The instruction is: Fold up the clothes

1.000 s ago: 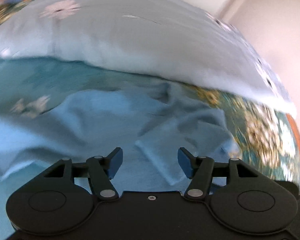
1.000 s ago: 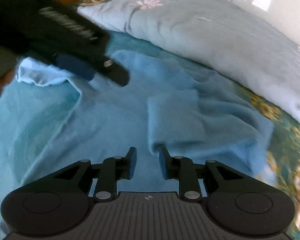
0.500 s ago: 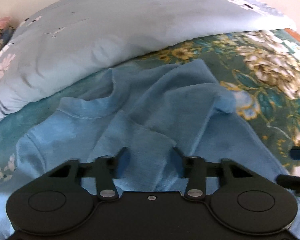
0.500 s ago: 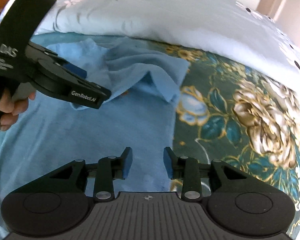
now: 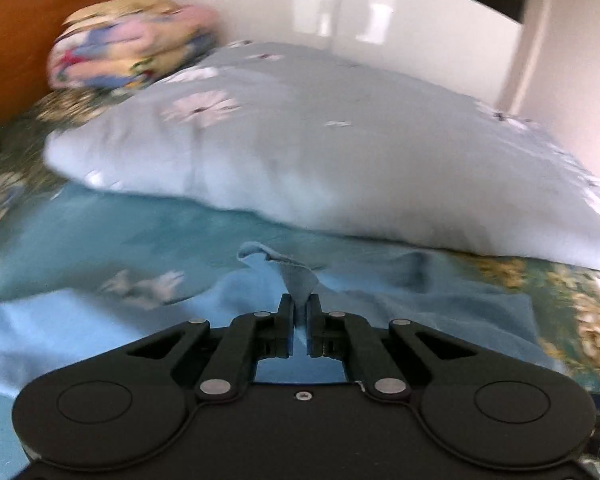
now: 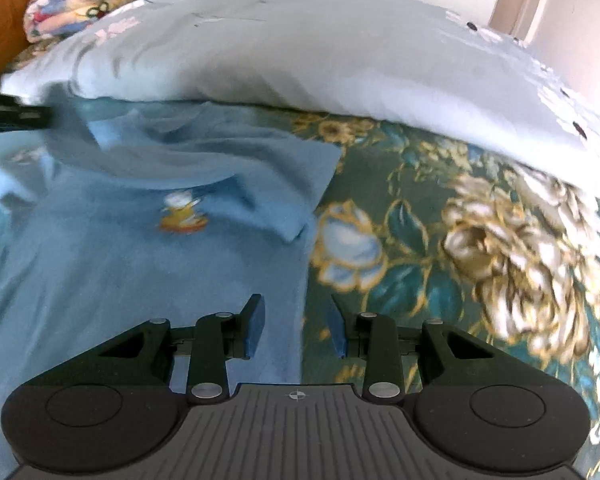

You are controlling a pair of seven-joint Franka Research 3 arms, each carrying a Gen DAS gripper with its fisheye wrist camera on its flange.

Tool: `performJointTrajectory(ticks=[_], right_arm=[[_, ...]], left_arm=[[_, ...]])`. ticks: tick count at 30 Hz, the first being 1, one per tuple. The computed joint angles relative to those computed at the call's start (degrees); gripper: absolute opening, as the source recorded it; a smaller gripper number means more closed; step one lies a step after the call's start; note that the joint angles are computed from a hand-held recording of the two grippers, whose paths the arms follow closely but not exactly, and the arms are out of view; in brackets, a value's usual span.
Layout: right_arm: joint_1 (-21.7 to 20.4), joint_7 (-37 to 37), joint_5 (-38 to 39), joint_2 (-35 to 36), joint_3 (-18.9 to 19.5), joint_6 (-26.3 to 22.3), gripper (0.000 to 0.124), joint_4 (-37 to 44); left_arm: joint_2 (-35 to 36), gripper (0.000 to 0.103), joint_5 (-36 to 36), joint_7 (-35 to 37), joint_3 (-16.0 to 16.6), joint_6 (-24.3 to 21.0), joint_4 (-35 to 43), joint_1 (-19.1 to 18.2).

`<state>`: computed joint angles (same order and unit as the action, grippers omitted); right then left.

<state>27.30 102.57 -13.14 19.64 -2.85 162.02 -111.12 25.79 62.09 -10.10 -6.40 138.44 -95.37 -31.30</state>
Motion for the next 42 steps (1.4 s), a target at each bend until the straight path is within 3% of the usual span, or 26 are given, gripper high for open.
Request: performJointTrajectory(ticks=[7, 11, 14, 16, 18, 23, 26, 29, 31, 35, 38, 41, 42], right_arm=[[1.1, -2.1, 0.6, 9.1, -0.8, -2.4, 0.031, 10.6], [3.2, -1.3, -0.9, 10.3, -3.0, 0.1, 0.031, 11.3], [7.7, 5.3, -3.7, 10.2, -8.7, 4.4, 0.031, 10.0], [10.4, 11.2, -5.2, 9.9, -12.5, 5.0, 0.042, 9.1], [11.3, 15.0, -6.1, 9.6, -13.8, 4.6, 0.043, 8.3], [8.5, 14.6, -7.2, 9.9, -10.5, 1.6, 0.043, 8.9], [3.8, 9.8, -3.5, 7.7, -5.1, 0.8, 0.04, 8.0], [-2.4, 1.3, 3.8, 4.1, 1.9, 3.2, 0.04, 4.7], [-4.3, -2.8, 7.7, 4.6, 3.8, 4.1, 0.04, 6.1], [-5.7, -8.0, 13.5, 13.2, 4.9, -0.2, 0.04, 18.7], [-6.9, -9.2, 18.4, 20.9, 5.9, -5.9, 0.04, 30.6], [-7.5, -9.1, 21.8, 26.6, 6.3, -11.5, 0.036, 39.9], [-7.6, -9.2, 22.4, 27.7, 6.3, -13.3, 0.029, 41.9]], left_arm=[[-0.9, 0.004, 1.2, -3.2, 0.5, 2.8, -2.5, 1.2], [-1.5, 0.004, 4.1, -6.3, 1.1, 4.0, -3.2, 1.0], [-2.2, 0.004, 6.1, -8.7, 0.9, 3.2, -4.0, 0.8], [-2.0, 0.005, 5.1, -8.1, 0.2, 3.6, -4.1, 1.5], [-1.4, 0.005, 4.1, -7.6, -0.2, 4.0, -4.4, 1.8], [-0.7, 0.006, -1.1, -4.2, -0.8, 6.9, -6.1, 3.1], [-2.2, 0.008, -0.4, -9.7, 0.4, 10.2, -8.6, 3.2], [-3.1, 0.02, 1.3, -15.7, 1.3, 13.3, -10.3, 3.5], [-3.2, 0.028, 2.4, -21.7, 2.1, 16.0, -11.0, 4.0], [-3.6, 0.028, 4.6, -32.6, 3.3, 19.2, -12.2, 4.7], [-3.4, 0.025, 5.9, -34.2, 3.2, 20.6, -12.1, 5.5], [-2.9, 0.008, 7.1, -34.5, 3.3, 22.3, -11.7, 6.0], [-2.7, 0.006, 7.4, -34.5, 3.4, 22.5, -11.5, 6.1]])
